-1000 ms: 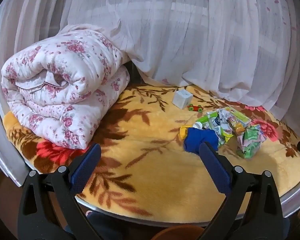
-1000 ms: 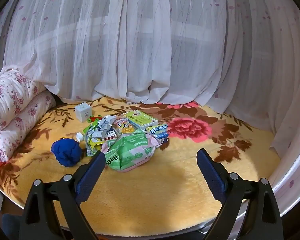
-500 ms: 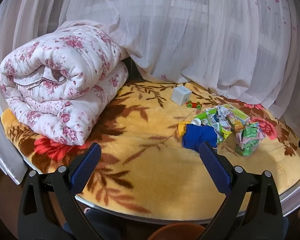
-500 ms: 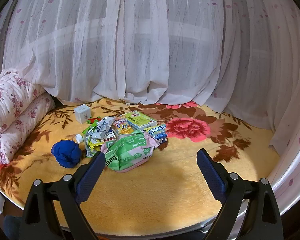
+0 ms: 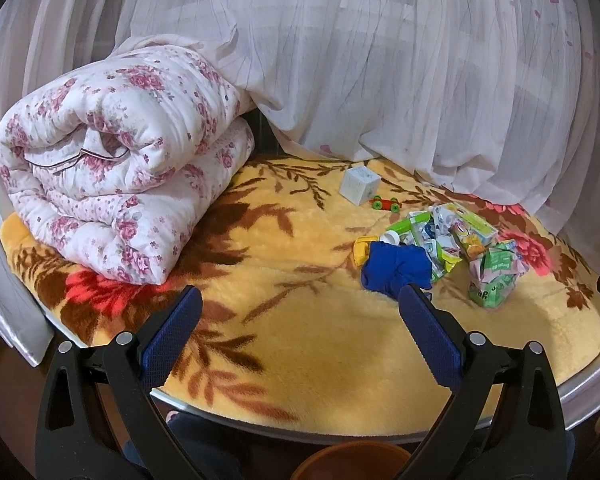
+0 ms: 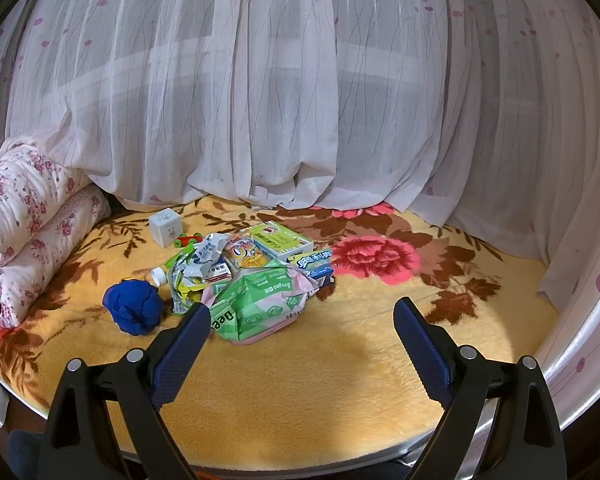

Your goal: Collect trash

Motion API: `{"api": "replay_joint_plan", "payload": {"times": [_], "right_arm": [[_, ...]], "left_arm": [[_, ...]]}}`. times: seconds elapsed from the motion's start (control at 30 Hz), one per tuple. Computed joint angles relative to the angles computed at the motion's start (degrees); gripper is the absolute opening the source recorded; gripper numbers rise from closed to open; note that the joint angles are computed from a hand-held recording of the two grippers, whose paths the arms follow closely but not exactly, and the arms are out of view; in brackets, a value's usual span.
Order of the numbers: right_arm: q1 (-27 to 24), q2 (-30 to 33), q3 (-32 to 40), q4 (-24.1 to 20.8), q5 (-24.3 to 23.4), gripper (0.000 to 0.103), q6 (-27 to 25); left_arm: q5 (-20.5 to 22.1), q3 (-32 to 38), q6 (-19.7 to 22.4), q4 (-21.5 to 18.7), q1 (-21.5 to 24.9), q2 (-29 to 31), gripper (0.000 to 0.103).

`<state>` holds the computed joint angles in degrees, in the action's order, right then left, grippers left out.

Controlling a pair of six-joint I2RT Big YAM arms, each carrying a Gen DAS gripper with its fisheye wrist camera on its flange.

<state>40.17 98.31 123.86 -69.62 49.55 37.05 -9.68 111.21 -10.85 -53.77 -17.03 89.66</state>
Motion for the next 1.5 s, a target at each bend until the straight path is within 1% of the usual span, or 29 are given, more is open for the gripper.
{"api": "replay_joint_plan", "payload": {"times": [0.3,0.73,1.3,1.5], "right_arm": [[0.0,-0.1,-0.2,0.2,-0.1,0.091,-0.1],[0.1,0.0,0.0,0.0,0.0,0.092,0.1],[0.1,0.4,0.6,-0.3,0.1,0.092,0.1],[0.0,0.1,0.4,-0.4,-0.1,0.092,0.0]], "left_arm": [[0.1,-0.4,-0.2,-0.1,-0.3,-0.1,0.096],[1.3,1.3,-0.2,-2.4,-0.1,1.0,0.096],[1.0,0.9,-0.4,-2.0,-0.5,1.1,0.096],[1.4,1.4,-0.2,-2.5,-0.5,1.5,0.096]]}}
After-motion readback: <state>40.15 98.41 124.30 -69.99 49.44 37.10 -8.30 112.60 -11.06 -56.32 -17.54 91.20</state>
